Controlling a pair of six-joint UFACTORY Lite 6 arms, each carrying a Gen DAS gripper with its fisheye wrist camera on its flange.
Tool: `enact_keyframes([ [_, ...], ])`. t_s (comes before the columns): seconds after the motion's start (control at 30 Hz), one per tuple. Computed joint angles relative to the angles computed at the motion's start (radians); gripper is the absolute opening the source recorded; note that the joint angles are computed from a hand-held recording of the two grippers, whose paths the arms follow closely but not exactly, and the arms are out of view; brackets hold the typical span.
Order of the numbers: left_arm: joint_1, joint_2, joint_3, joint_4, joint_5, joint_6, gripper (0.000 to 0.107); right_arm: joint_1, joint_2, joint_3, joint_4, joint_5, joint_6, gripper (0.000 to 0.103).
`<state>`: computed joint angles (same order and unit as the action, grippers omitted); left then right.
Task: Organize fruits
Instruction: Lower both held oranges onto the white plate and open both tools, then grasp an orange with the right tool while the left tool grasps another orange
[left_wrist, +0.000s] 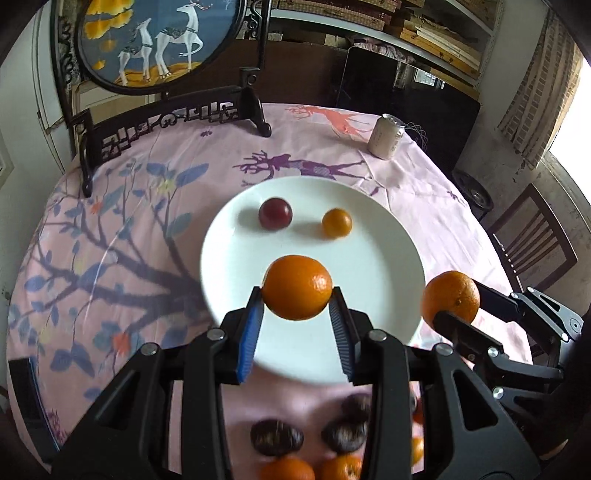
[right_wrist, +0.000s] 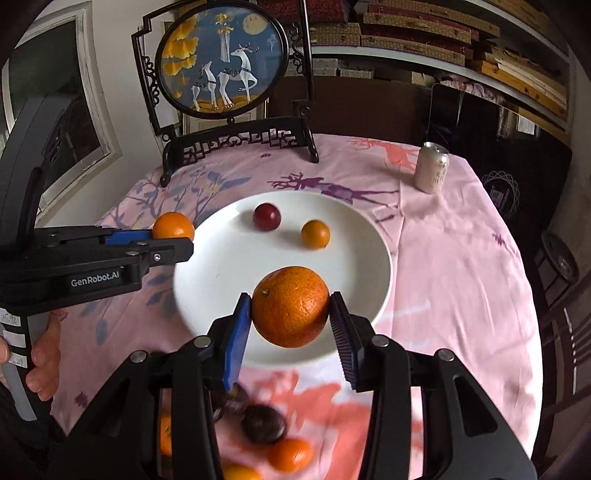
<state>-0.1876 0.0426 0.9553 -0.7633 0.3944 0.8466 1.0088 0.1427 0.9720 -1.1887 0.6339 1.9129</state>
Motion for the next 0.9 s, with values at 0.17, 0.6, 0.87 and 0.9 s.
enact_keyframes([
  [0.17,-0.094,0.395,0.384,0.203,-0.014,-0.273,0.037,-0.273,0.191,0.136,0.038,-0.202,-0.177,0.043],
  [0.6,-0.151,0.684,0.722,0.430,0.014,-0.538,0.072,-0.389,0.382,0.288,0.106,-0.257,-0.335,0.065],
  [0.87,-0.080,0.235,0.223,0.164,-0.059,-0.194,0.080,-0.172,0.115,0.041,0.156,-0.120,-0.247,0.067],
  [0.9,-0.065,0.152,0.127,0.113,-0.068,-0.126,0.080,-0.127,0.081,0.002,0.164,-0.102,-0.204,0.067],
])
